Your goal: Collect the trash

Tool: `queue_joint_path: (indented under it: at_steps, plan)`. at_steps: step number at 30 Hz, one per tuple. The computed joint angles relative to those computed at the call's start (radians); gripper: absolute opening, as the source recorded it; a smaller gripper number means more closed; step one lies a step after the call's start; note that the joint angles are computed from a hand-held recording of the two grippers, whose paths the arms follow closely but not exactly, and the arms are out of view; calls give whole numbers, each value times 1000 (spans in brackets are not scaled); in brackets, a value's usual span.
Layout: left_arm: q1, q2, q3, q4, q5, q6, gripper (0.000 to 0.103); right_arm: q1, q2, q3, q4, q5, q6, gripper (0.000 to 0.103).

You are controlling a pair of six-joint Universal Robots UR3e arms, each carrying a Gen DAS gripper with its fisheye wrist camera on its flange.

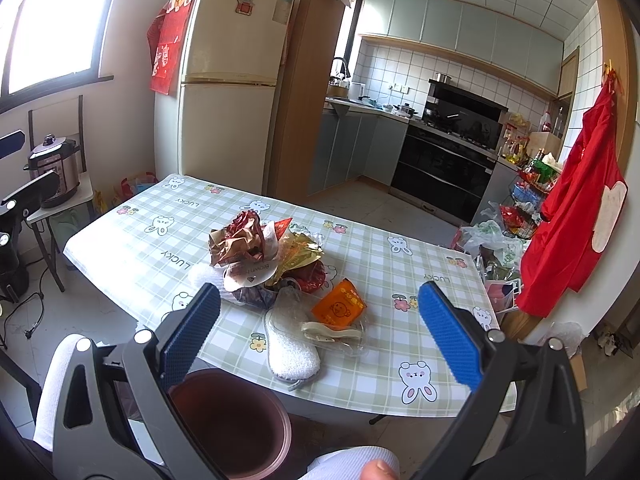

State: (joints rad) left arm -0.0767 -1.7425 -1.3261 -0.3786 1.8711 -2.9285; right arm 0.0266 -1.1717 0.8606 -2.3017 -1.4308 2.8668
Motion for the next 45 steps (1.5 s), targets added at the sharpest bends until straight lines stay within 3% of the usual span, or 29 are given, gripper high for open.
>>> queue_joint_path:
  at_steps: [45]
  plan:
    - [4,11,-32,13,-2,-5,98,-8,-1,10,-3,9,-2,97]
